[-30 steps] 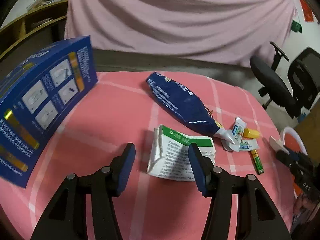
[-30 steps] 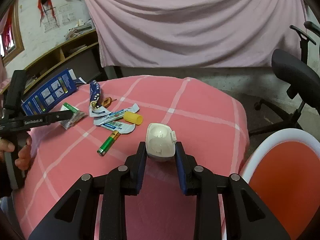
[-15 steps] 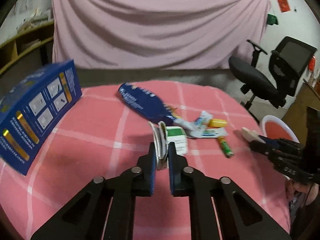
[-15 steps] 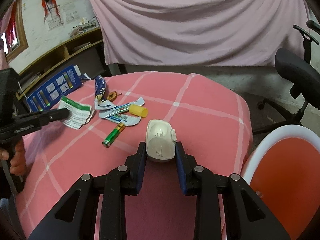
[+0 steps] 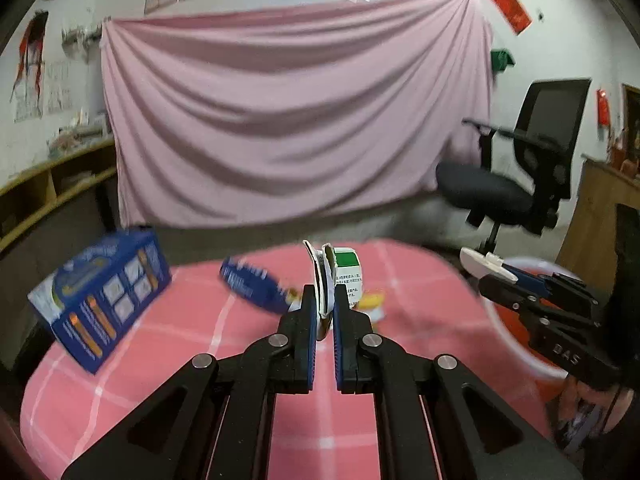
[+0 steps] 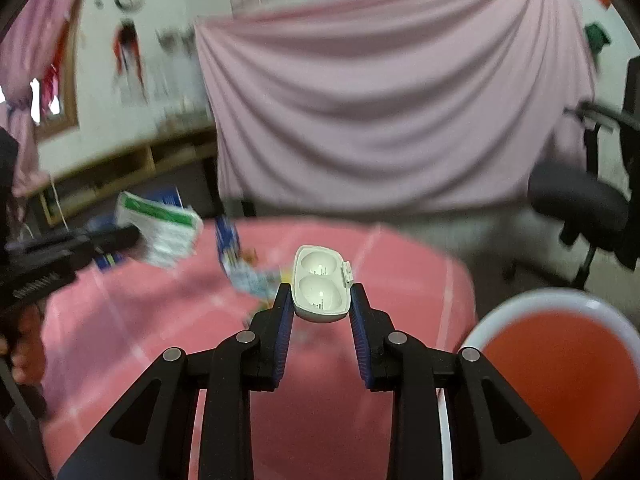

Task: Collect trash
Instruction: 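Carry case and paper to the red bucket and open both tools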

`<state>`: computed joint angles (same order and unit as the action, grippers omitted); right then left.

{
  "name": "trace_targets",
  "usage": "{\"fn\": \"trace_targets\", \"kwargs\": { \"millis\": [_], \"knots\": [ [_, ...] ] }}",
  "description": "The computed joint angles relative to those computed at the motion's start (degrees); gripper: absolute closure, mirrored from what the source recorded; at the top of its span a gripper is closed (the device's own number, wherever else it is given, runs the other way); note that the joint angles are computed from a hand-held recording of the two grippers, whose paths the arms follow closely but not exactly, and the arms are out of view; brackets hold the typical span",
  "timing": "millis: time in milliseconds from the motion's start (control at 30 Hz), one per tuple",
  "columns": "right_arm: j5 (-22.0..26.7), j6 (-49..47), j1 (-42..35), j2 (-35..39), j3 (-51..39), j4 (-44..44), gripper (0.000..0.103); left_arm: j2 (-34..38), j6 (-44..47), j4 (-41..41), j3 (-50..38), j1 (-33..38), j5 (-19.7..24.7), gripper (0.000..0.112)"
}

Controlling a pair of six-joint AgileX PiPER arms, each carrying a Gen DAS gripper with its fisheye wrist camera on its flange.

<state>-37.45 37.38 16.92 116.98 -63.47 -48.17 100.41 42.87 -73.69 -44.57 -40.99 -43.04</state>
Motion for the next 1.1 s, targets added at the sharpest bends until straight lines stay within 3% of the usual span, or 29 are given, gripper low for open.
{"fn": "trace_targets", "kwargs": {
  "millis": [67,200,400,567,733,967,1100],
  "knots": [
    [-7.17,-7.08,-1.18,-2.40,4.87,6.23,0.077,-0.56,-1.28,2.54,-0.40,-1.83,-2.36,0.107],
    [-17.29,-11.91,-3.96,-6.21,11.44,11.27,0.077,0.32,1.82,4.29,-3.29,-6.38,-8.61,0.107],
    [-26.36,-14.61,-8.34,-8.48,16.27,16.26,0.077,4.66,5.36,7.38,-10.45,-9.26,-11.19,0.107],
    [-26.07,-12.14,-12.26,-8.07,16.02,16.51,0.077,10.07,7.09,8.64,-18.48,-9.67,-7.12,0.107],
    [-19.34,-6.85,-14.80,-6.38,12.35,14.86,0.077,16.98,13.01,3.71,-30.44,-8.73,1.95,0.107],
    [-10.71,2.43,-18.31,-4.28,8.50,10.07,0.077,24.22,25.21,-9.66,-43.41,-6.17,13.35,0.105],
    [-7.71,4.79,-19.19,-3.73,7.85,8.36,0.077,27.77,38.67,-23.91,-50.81,-4.30,18.93,0.105]
  ]
}}
